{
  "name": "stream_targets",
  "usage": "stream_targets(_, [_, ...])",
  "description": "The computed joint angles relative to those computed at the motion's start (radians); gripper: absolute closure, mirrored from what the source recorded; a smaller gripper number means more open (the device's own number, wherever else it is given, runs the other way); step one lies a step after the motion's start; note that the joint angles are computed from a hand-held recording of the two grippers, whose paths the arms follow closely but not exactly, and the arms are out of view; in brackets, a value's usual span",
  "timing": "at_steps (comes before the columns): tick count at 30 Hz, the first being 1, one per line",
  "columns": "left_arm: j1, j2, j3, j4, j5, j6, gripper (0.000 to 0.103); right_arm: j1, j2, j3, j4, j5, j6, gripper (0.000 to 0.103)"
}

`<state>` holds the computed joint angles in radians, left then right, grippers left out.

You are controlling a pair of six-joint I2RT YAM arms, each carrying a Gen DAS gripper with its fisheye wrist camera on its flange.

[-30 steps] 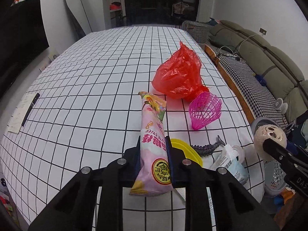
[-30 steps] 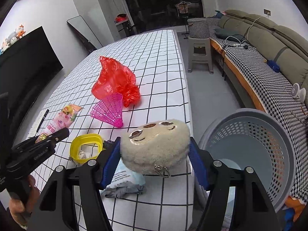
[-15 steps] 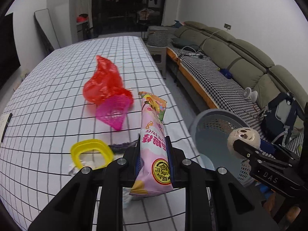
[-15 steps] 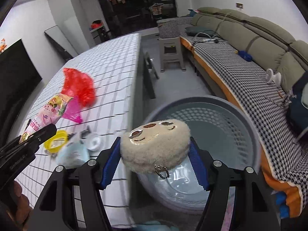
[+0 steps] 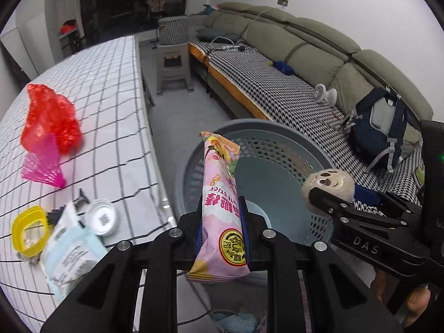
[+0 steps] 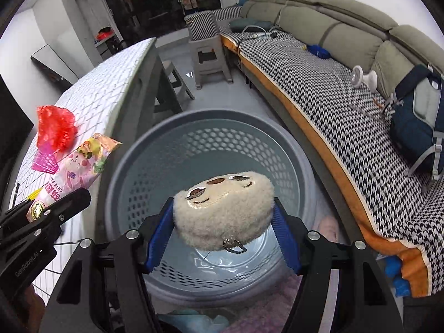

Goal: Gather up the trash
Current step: 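Carry plush and wrapper over the grey basket and open both tools, then move both open tools back from the basket to the table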

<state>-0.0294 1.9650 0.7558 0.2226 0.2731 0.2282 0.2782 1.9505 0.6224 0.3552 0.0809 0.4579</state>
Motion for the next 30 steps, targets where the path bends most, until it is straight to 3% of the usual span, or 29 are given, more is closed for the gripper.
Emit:
stream_targets(8, [-0.074,0.058,0.041,-0.004,-0.056,-0.035,0.076,-0.067,0.035,-0.016,0.064,-0.037,-0.031,0.037])
stream_targets(11, [-0.087,0.057,0.037,0.007,-0.074,-0.042,0.061,-0.082,0.035,-0.027,0.088,-0.054,-0.036,0.031])
stream_targets(13, [-0.088,0.055,0.033,0.016,-0.075,-0.047,0.043,-0.090,0.030,-0.039,0.108,-0.057,-0.038,0.029])
stream_targets(30, [-0.076,0.024,0.000,0.056,-0.119,-0.069,0.025,-0.101,0.007,-0.078,0.141,-0.055,-0.025,0.028])
